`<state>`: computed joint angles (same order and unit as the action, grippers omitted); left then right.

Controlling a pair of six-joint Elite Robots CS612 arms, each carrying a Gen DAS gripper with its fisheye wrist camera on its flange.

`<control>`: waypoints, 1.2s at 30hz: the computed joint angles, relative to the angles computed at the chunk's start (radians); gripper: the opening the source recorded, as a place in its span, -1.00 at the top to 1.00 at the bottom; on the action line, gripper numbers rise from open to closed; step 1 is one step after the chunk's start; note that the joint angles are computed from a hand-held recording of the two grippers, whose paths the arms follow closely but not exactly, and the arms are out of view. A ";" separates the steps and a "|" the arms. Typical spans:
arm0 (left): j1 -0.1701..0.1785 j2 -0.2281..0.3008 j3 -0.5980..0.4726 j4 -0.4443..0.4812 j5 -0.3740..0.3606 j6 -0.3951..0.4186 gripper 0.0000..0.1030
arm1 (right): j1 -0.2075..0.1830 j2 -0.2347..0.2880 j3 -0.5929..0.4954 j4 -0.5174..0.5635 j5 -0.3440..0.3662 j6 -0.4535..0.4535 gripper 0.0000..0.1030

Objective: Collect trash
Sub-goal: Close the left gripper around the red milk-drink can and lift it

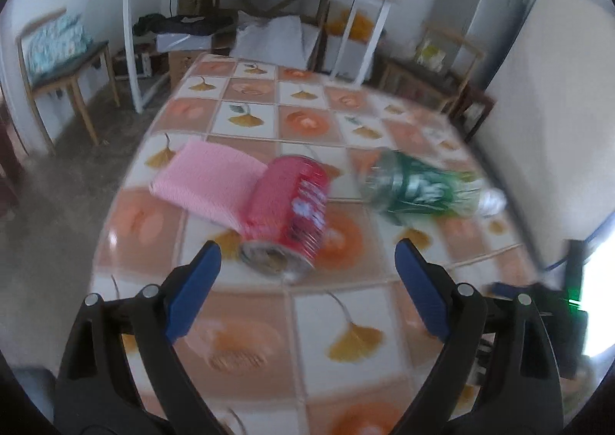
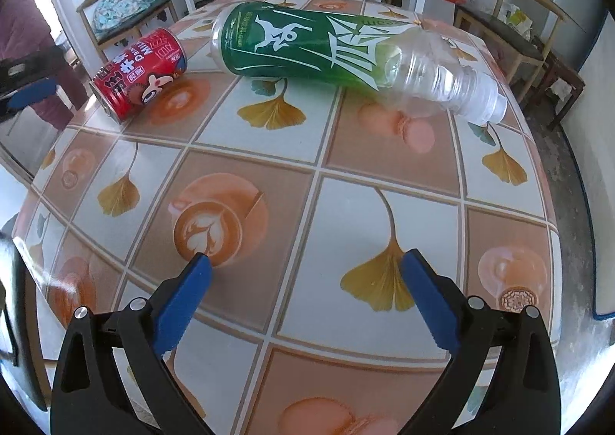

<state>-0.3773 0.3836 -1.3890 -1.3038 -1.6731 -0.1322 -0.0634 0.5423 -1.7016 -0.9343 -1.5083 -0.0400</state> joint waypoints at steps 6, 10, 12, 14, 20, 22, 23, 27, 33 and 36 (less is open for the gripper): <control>-0.024 -0.051 0.124 0.016 0.132 0.100 -0.70 | -0.002 0.005 -0.006 -0.010 0.003 -0.014 -0.87; -0.036 -0.071 0.168 0.055 0.172 0.139 -0.53 | -0.004 0.009 -0.011 -0.016 0.010 -0.023 -0.87; -0.043 -0.074 0.176 0.070 0.190 0.148 -0.39 | -0.005 0.012 -0.014 -0.022 0.014 -0.028 -0.87; -0.049 -0.073 0.178 0.084 0.215 0.148 -0.26 | -0.005 0.014 -0.017 -0.027 0.016 -0.029 -0.87; -0.052 -0.064 0.150 0.105 0.216 0.127 -0.20 | -0.007 0.020 -0.023 -0.038 0.024 -0.032 -0.87; -0.055 -0.056 0.128 0.119 0.212 0.130 -0.20 | -0.008 0.021 -0.024 -0.036 0.028 -0.037 -0.87; -0.057 -0.049 0.107 0.133 0.209 0.127 -0.20 | -0.010 0.021 -0.026 -0.035 0.031 -0.041 -0.87; -0.062 -0.021 0.032 0.170 0.185 0.089 -0.20 | -0.015 0.028 -0.039 -0.034 0.044 -0.063 -0.87; -0.068 0.042 -0.118 0.213 0.150 -0.016 -0.20 | -0.024 0.038 -0.065 -0.025 0.073 -0.102 -0.87; -0.068 0.065 -0.173 0.229 0.145 -0.062 -0.20 | -0.035 0.036 -0.074 -0.003 0.112 -0.132 -0.87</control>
<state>-0.4450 0.4482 -1.5622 -1.0753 -1.5277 -0.1942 -0.0985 0.5786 -1.7751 -0.9373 -1.3965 -0.1720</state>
